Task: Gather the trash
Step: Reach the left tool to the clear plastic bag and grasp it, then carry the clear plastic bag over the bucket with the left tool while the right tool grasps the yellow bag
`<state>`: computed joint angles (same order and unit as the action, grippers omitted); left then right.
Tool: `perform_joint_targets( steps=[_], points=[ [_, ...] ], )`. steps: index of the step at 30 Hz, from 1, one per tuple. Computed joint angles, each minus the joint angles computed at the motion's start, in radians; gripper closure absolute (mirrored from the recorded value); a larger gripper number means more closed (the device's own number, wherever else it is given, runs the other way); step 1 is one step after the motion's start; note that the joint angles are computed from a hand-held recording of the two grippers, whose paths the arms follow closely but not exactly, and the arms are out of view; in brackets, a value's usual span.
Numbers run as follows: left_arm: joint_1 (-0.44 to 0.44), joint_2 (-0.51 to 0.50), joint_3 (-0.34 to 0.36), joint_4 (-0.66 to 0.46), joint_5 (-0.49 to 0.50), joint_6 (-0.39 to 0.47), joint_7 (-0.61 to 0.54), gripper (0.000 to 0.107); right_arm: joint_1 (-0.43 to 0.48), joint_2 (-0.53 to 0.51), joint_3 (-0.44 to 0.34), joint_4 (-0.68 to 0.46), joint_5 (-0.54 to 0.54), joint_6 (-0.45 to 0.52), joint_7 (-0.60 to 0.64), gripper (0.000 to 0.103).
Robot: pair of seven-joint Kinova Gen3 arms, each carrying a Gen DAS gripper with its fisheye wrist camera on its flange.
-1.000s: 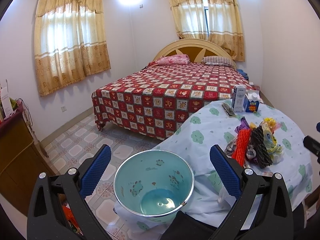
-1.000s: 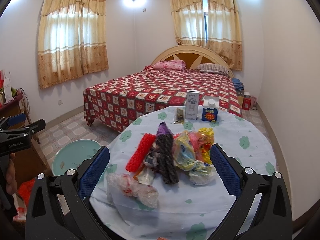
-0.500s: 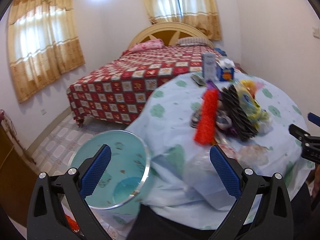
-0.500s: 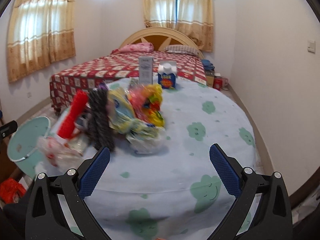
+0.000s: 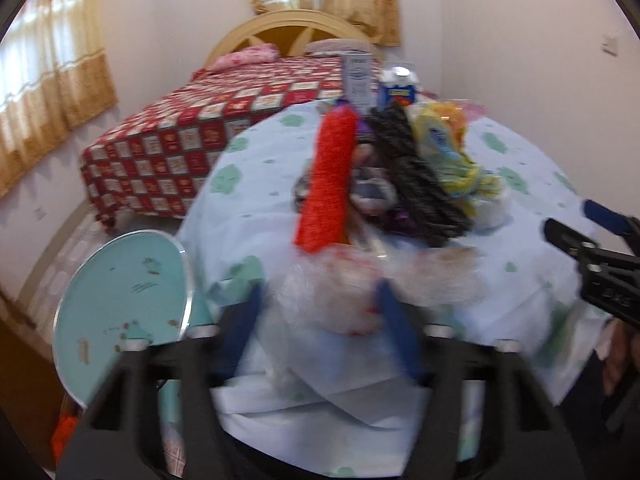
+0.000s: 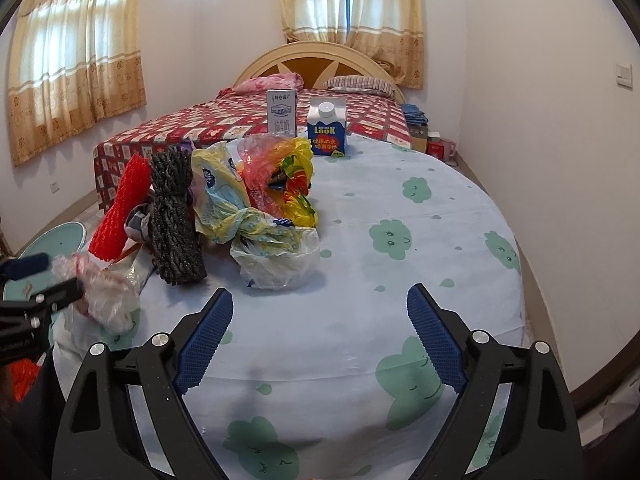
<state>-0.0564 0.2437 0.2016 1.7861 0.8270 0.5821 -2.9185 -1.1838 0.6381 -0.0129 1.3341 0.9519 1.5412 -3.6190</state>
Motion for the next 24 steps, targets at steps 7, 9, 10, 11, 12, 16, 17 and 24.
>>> perform_joint_targets(
  steps=[7,9,10,11,12,16,17,24],
  points=[
    [-0.028,-0.016,-0.014,-0.019,0.038,0.104,-0.071,0.088,0.018,-0.023,0.001,0.019,0.028,-0.035,0.006,0.023],
    [-0.036,-0.023,-0.028,-0.034,0.053,0.123,-0.072,0.088,0.033,-0.029,-0.002,0.018,0.029,-0.052,0.02,0.024],
    [-0.043,-0.025,-0.038,-0.047,0.057,0.138,-0.067,0.088,0.044,-0.027,-0.001,0.01,0.027,-0.057,0.034,0.024],
    [-0.046,-0.027,-0.043,-0.054,0.068,0.139,-0.066,0.088,0.054,-0.024,-0.003,0.001,0.021,-0.064,0.051,0.025],
    [-0.052,-0.029,-0.048,-0.063,0.083,0.139,-0.067,0.088,0.065,-0.022,-0.003,-0.004,0.014,-0.075,0.066,0.025],
    [-0.052,-0.026,-0.065,-0.084,0.099,0.105,-0.048,0.088,0.116,-0.024,0.0,-0.011,-0.039,-0.134,0.098,0.026],
    [-0.05,-0.018,-0.07,-0.098,0.085,0.109,-0.022,0.088,0.137,-0.035,-0.004,0.003,-0.059,-0.171,0.098,0.026],
    [-0.053,0.021,-0.057,-0.14,0.002,0.094,0.076,0.088,0.166,-0.096,0.006,0.097,-0.067,-0.298,0.026,0.026]
  ],
)
